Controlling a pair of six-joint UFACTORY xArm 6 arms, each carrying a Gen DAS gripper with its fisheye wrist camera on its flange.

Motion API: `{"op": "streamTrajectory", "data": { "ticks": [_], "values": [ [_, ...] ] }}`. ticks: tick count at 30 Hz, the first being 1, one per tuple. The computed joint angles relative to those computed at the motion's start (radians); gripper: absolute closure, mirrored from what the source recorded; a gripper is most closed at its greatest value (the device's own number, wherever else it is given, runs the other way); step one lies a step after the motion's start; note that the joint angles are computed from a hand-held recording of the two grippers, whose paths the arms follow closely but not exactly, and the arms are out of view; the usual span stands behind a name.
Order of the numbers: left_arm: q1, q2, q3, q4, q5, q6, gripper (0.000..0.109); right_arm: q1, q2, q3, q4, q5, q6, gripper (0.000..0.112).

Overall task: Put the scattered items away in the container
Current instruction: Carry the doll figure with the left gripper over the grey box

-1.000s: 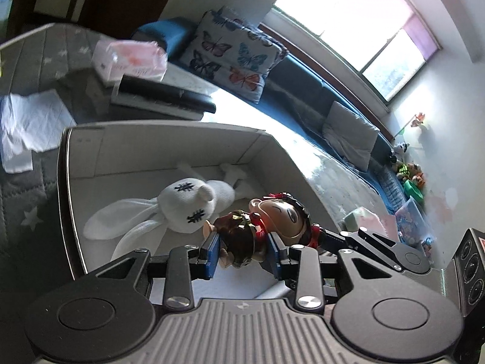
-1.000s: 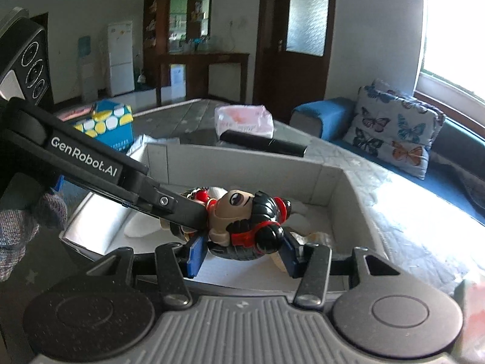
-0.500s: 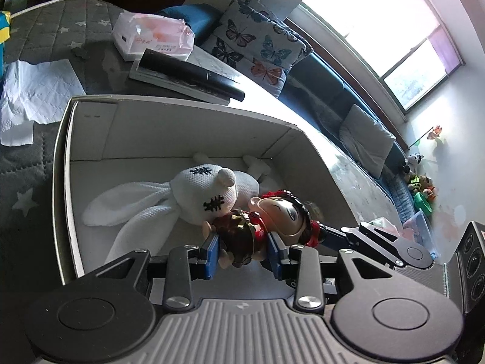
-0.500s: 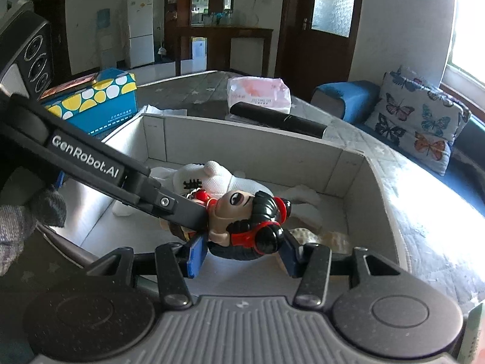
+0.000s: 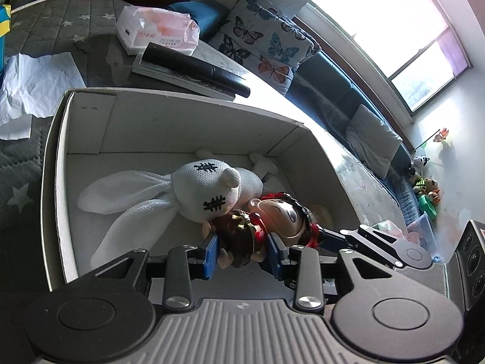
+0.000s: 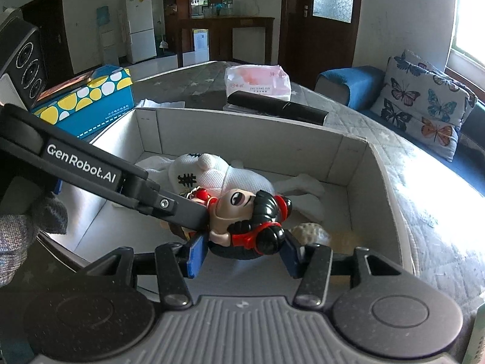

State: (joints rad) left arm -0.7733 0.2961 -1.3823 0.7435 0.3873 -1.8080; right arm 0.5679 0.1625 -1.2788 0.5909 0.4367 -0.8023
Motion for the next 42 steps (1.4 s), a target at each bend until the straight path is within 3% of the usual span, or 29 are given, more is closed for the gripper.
{"op": "streamTrajectory", "data": {
  "ticks": [12,15,25,32,39,42],
  "values": [
    [0.005,0.000,0.005,-0.045,-0.019,0.039,0.071,-0.004,-0.007,-0.008,-0.052,0.028,0.053,0.057],
    [0.000,-0.003,0.004,-0.055,-0.006,0.051,0.071,-0.005,-0.010,-0.009,-0.049,0.037,0.051,0.045],
    [-0.013,-0.016,0.003,-0.060,0.034,0.065,0.071,0.003,-0.034,0.019,-0.044,0.022,0.044,0.045],
    [-0.021,-0.036,0.016,-0.045,0.051,0.056,0.071,0.016,-0.050,0.056,-0.126,-0.046,0.124,0.045],
    [-0.034,-0.050,0.016,-0.020,0.080,0.054,0.071,0.024,-0.086,0.099,-0.113,-0.091,0.135,0.045],
    [-0.044,-0.056,0.015,-0.014,0.095,0.061,0.071,0.029,-0.107,0.122,-0.091,-0.109,0.126,0.038]
  ]
}}
